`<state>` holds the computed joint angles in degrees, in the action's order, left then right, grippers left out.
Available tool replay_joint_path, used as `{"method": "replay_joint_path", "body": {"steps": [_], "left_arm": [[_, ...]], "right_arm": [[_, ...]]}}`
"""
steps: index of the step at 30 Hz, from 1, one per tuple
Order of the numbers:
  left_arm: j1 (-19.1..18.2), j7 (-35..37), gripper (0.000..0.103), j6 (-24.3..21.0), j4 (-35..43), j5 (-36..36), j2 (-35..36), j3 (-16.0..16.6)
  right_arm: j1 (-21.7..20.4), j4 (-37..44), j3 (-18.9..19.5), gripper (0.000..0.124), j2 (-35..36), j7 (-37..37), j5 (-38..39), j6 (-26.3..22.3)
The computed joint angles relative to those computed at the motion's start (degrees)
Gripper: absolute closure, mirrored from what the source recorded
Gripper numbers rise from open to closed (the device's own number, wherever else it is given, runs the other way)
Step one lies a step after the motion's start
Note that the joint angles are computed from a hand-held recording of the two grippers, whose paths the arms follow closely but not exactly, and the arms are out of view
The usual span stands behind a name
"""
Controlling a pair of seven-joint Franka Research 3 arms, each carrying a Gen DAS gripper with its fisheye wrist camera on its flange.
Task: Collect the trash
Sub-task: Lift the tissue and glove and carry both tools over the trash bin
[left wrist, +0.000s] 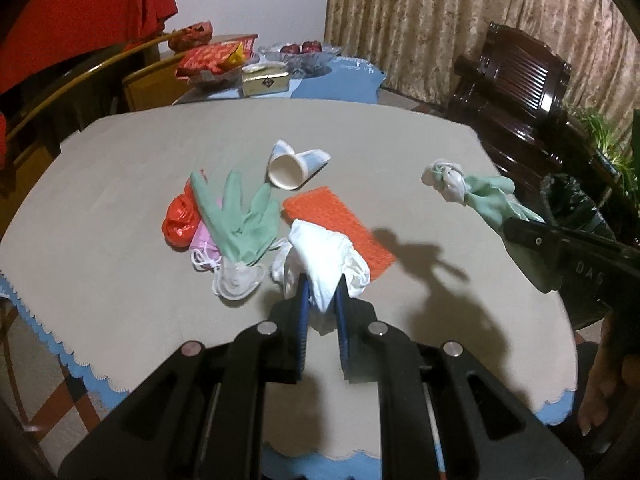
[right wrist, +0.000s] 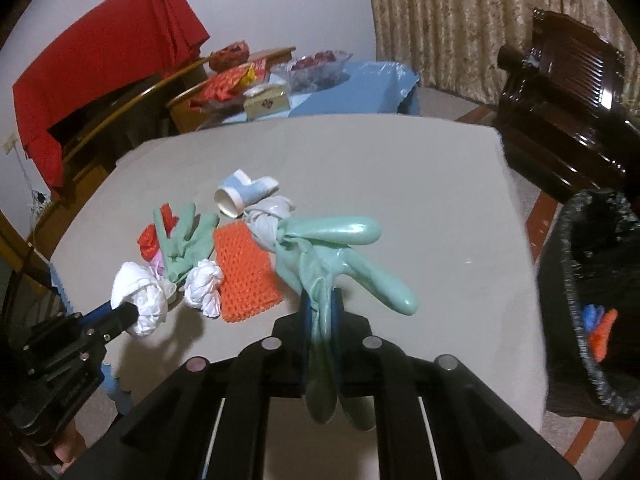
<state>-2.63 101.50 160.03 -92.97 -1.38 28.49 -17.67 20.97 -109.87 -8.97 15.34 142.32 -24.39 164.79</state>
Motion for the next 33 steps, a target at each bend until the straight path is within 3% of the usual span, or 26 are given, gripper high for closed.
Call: {"method": "replay_joint_path", "body": {"steps": [8,14,20,33], "left_arm": [[-3.62,-4.50,0.091,3.52,-5.34,2.70,-5.80,0.41],[-7.45,-9.82,0.091,3.54,-6.13,5.29,-7.85,1.54],[-11.95,-16.26,0.091,3.24,-5.08,9.93,-8.25,2.62],[-20.96,-23.84,0.091,-1.08,7.14,15.71,-0.79,1.86]], "right_arm": [[-1.92,-7.13,-0.17,0.115,-8.33,6.13,-8.20,-0.39],[-6.73,-13.28,1.59,0.115,-15.54,11.22,-15.68,-1.00],[-12.79,-18.46,3.95,0.115,-21.28,11.73,-17.83,-0.85],[-26.52,-27.03,7.14,0.115,-28.44,6.51,-16.41,2.19]]}}
